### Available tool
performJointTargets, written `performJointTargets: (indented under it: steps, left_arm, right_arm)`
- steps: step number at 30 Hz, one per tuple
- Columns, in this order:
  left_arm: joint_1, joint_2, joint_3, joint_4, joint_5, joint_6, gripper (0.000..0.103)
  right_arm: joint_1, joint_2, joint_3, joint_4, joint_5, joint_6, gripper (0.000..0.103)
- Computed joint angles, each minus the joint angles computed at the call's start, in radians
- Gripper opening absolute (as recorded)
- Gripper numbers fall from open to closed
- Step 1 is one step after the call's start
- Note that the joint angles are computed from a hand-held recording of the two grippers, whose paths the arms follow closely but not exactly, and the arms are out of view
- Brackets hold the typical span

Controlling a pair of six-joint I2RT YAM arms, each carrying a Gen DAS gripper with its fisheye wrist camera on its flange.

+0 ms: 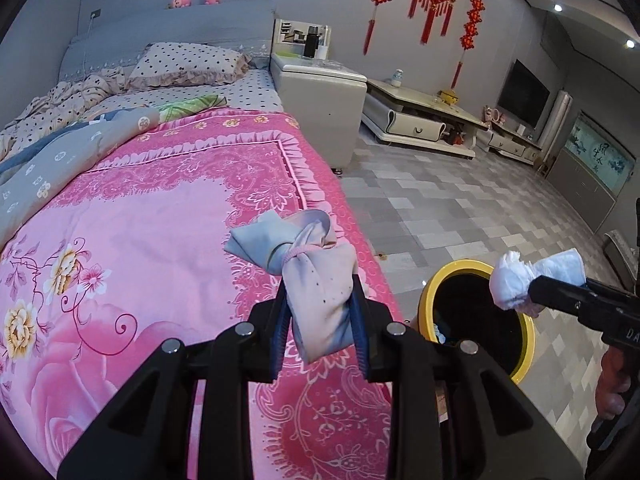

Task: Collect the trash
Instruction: 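Carry the pink bundle and white bundle in both tools over the yellow bin, then open the left tool to drop the pink bundle while the right tool releases the white bundle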

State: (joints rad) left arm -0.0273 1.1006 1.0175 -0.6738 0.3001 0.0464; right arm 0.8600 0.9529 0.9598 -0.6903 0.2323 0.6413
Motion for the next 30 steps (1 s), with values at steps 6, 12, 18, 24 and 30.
performJointTargets:
  steps: [6, 12, 18, 24, 30]
  left_arm:
    - [-0.194, 0.016, 0.031, 0.012, -0.084, -0.099, 0.026]
    - [-0.389, 0.071, 0.061, 0.049, -0.162, -0.184, 0.026]
    - [-0.532, 0.16, 0.079, 0.102, -0.22, -0.236, 0.026]
    - [-0.621, 0.269, 0.096, 0.148, -0.25, -0.272, 0.026]
    - [-0.672, 0.395, 0.124, 0.184, -0.259, -0.293, 0.027]
  right_arm:
    - [-0.125, -0.109, -0.012, -0.067, -0.038, -0.023, 0.027]
    - [-0.311, -0.208, -0.047, -0.108, -0.141, -0.067, 0.027]
    - [-0.573, -0.266, -0.098, -0.132, -0.305, -0.157, 0.027]
    - [-0.821, -0.279, -0.169, -0.129, -0.456, -0.253, 0.027]
    - [-1.049, -0.235, -0.248, -0.081, -0.595, -0.346, 0.028]
